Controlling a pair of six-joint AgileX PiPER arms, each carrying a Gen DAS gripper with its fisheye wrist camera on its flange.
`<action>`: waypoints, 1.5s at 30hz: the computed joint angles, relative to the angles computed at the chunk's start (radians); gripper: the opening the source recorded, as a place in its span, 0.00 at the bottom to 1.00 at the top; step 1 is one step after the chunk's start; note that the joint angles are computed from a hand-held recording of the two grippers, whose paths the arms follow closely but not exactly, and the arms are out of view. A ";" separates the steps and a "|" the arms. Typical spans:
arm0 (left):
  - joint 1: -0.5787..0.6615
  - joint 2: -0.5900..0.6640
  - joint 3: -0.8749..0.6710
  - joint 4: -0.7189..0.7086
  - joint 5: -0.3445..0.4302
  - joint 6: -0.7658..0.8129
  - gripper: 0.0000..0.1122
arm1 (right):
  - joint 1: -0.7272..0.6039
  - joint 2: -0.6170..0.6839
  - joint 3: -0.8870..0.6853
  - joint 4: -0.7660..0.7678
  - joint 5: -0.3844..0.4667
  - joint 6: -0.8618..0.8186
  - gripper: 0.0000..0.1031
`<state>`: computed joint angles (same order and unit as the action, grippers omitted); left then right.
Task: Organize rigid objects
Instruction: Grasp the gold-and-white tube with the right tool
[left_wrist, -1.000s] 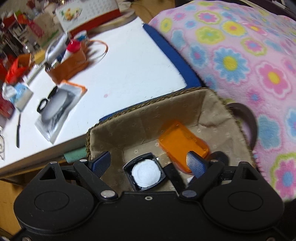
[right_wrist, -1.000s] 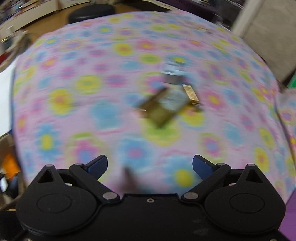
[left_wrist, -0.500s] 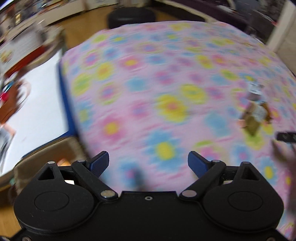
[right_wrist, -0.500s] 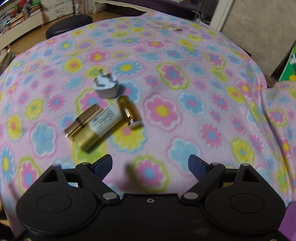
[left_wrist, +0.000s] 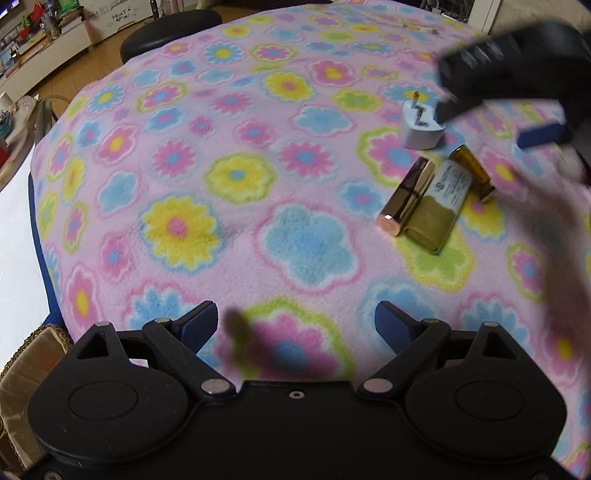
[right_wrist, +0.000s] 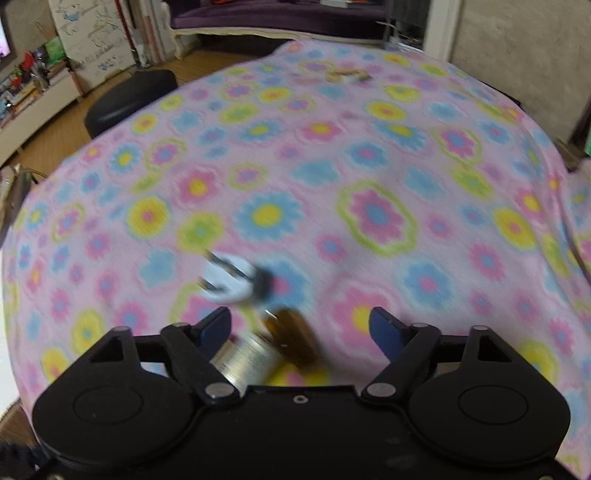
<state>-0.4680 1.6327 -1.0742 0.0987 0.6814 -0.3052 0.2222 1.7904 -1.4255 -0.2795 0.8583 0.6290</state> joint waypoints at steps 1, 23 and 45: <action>0.006 0.000 0.005 -0.003 0.000 0.003 0.79 | 0.011 0.030 -0.035 0.001 0.007 -0.005 0.84; -0.005 0.232 -0.313 0.006 0.119 -0.093 0.79 | -0.129 -0.101 0.182 0.049 0.041 -0.055 0.26; 0.120 0.299 -0.446 0.010 0.257 -0.027 0.80 | 0.068 -0.196 0.331 0.203 -0.165 -0.416 0.89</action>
<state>-0.3476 1.9321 -1.5202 0.1089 0.9382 -0.3320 0.2898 1.5946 -1.0941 -0.0769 0.6933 0.2126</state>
